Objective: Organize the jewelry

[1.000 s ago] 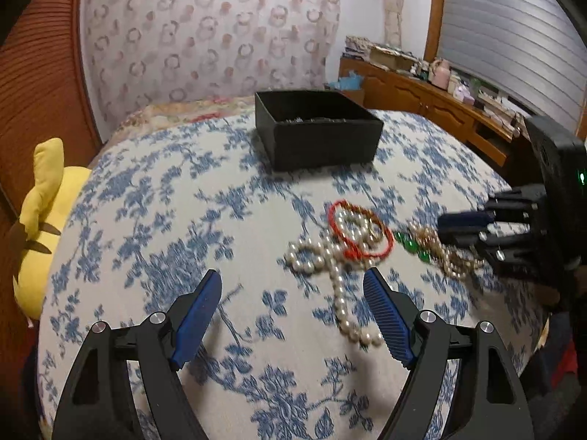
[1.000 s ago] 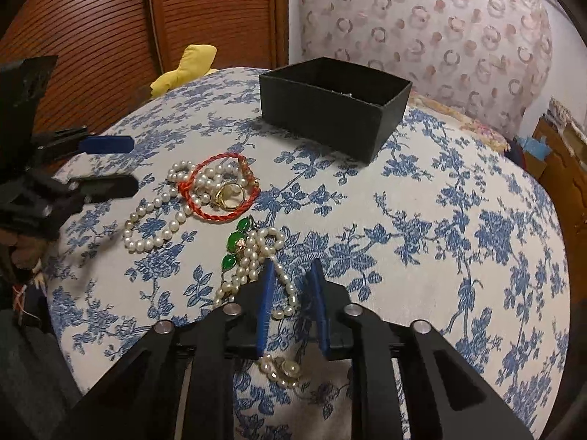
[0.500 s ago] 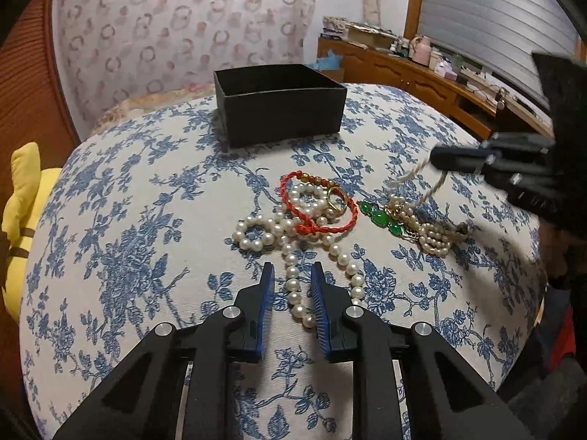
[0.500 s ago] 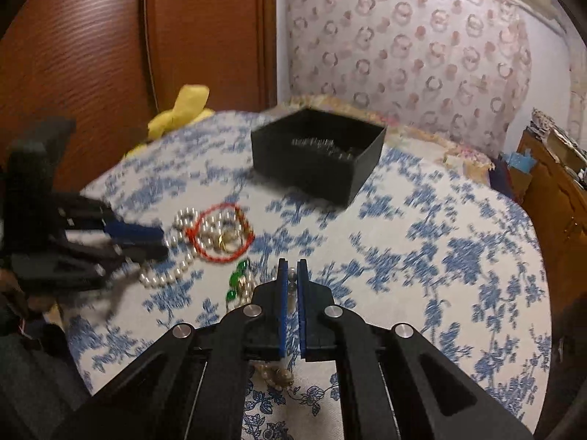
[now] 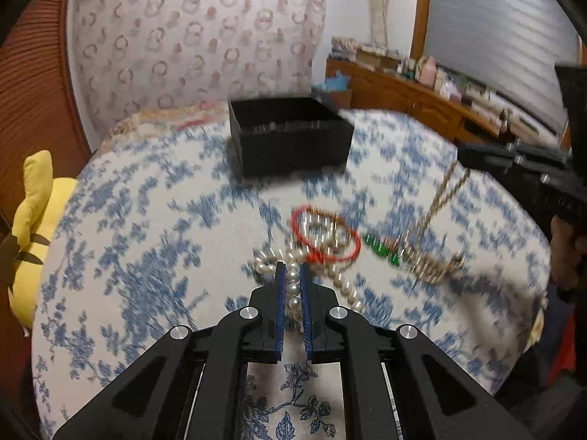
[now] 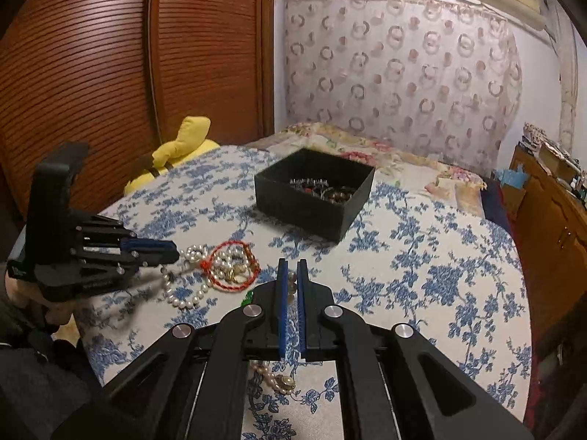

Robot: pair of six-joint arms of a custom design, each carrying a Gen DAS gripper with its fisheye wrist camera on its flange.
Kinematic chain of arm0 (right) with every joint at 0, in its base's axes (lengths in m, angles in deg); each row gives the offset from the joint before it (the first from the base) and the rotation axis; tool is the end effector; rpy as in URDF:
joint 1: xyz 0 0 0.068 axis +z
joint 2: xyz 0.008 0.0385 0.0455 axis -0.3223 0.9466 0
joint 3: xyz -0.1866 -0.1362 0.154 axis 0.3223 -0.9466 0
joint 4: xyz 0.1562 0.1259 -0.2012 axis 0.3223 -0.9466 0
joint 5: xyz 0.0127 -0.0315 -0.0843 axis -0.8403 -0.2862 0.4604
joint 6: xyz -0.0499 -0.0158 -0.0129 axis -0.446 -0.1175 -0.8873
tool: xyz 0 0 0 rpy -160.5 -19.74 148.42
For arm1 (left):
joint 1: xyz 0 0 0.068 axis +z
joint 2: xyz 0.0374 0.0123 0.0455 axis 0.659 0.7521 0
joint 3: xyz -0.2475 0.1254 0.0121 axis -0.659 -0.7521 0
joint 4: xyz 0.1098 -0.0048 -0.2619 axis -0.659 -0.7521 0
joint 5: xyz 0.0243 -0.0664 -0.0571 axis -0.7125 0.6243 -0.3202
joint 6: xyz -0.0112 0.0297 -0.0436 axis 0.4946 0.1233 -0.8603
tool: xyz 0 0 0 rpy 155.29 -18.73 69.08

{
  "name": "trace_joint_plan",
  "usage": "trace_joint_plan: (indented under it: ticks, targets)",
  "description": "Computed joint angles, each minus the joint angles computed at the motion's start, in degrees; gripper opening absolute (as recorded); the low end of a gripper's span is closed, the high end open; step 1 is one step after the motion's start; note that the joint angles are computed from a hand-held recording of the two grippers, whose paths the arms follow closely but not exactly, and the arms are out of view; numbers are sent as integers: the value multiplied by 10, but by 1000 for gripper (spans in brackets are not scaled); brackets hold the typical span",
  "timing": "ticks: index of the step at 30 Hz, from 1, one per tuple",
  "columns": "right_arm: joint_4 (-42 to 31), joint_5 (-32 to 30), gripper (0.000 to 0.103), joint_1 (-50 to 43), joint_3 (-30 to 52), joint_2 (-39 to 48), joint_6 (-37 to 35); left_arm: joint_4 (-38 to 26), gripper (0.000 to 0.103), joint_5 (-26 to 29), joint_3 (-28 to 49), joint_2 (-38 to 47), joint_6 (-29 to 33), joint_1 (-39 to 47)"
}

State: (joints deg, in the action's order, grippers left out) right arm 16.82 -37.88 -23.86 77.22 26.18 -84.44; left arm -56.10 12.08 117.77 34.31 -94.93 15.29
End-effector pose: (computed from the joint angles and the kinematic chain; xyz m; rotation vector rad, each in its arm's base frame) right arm 0.2318 0.0023 0.2919 -0.9085 2.0387 0.4452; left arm 0.1410 -0.0599 0.2549 0.0721 2.3168 -0.1204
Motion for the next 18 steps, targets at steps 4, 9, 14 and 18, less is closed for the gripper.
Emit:
trace_joint_plan:
  ticks: [4, 9, 14, 18]
  targets:
    - [-9, -20, 5, -11, 17, -12, 7, -11, 7, 7, 34, -17, 11, 17]
    - [-12, -35, 5, -16, 34, -25, 15, -10, 7, 21, 74, -12, 25, 34]
    - [-12, -39, 5, -13, 50, -26, 23, -7, 7, 13, 114, 7, 37, 27]
    - [-11, -44, 5, -12, 64, -30, 30, -5, 7, 13, 144, 20, 44, 26]
